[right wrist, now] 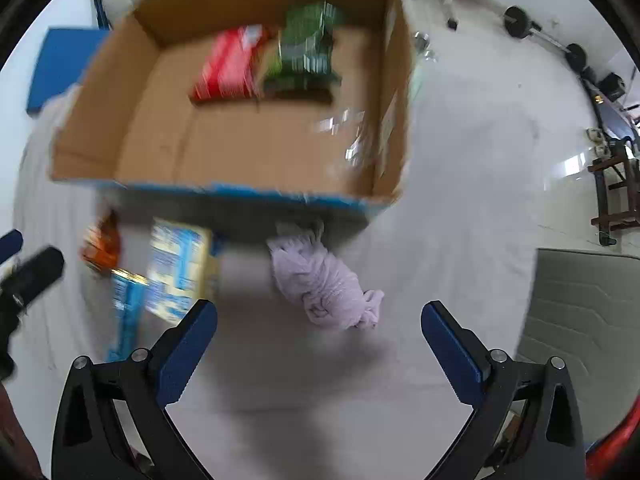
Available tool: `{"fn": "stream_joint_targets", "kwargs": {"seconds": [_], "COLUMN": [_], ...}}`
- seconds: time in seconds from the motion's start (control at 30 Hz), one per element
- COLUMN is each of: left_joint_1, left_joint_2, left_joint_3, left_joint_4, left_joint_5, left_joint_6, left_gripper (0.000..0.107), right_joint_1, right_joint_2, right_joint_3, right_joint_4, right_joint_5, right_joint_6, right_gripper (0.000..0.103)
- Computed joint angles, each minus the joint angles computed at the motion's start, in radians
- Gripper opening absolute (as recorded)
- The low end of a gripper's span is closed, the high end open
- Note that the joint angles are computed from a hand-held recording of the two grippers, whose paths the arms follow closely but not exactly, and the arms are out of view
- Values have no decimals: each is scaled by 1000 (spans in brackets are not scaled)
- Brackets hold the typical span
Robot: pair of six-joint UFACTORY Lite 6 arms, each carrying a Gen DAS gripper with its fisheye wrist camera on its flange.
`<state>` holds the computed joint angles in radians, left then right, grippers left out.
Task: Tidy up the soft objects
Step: 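Grasp the yellow milk pack with the left tool while the right tool grasps the lavender towel, then carry the milk pack and towel into the box and release both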
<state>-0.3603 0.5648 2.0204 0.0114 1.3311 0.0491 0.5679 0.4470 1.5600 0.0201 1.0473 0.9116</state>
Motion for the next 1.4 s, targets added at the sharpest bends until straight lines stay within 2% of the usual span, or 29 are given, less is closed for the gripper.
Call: {"fn": "stream_joint_targets", "kwargs": {"seconds": [0.13,0.2,0.23,0.3,0.33,0.43,0.57,0.67,0.7,0.77,0.8,0.93,1.03,1.17,1.27,1.4], "left_joint_1": [-6,-8,-11,-19,-25,-43,-82,-118,-131,-146,-154,-157,-153,-180,-197,-200], "left_joint_2": [10,25,35,56,67,90,137,156,162,182,187,108,-27,-213,-271,-254], "left_joint_3": [-167,-206,-212,-218,-218,-214,-175,-166,-168,-166,-177,-300,-477,-694,-786,-813], "left_joint_4": [-17,-33,-33,-36,-34,-47,-42,-36,-29,-19,1,4,2,15,0,-7], "left_joint_5": [-95,-123,-128,-140,-144,-154,-160,-163,-164,-159,-163,-227,-268,-292,-310,-334], "left_joint_6": [-10,-9,-13,-17,-19,-8,-17,-7,-7,-13,-27,-46,-70,-113,-132,-153], "left_gripper": [103,103,103,103,103,103,103,101,96,62,61,60,60,60,60,60], "right_joint_1": [-9,-13,-13,3,7,-20,-83,-79,-74,-63,-58,-21,38,105,150,206], "right_joint_2": [59,99,135,177,175,69,-110,-158,-155,-150,-138,-112,-121,-178,-174,-89], "right_joint_3": [-62,-52,-26,12,7,-126,-370,-447,-453,-466,-463,-455,-437,-488,-509,-385], "right_joint_4": [33,60,66,20,3,84,336,378,368,354,349,318,284,366,402,188], "right_joint_5": [-109,-135,-115,-78,-67,-118,-221,-262,-271,-308,-320,-328,-298,-287,-312,-209], "right_joint_6": [-50,-84,-87,-48,-18,10,-77,-82,-73,-61,-62,-11,68,125,111,216], "right_gripper": [99,86,72,66,57,49,49,50,50,53,53,50,48,48,49,54]}}
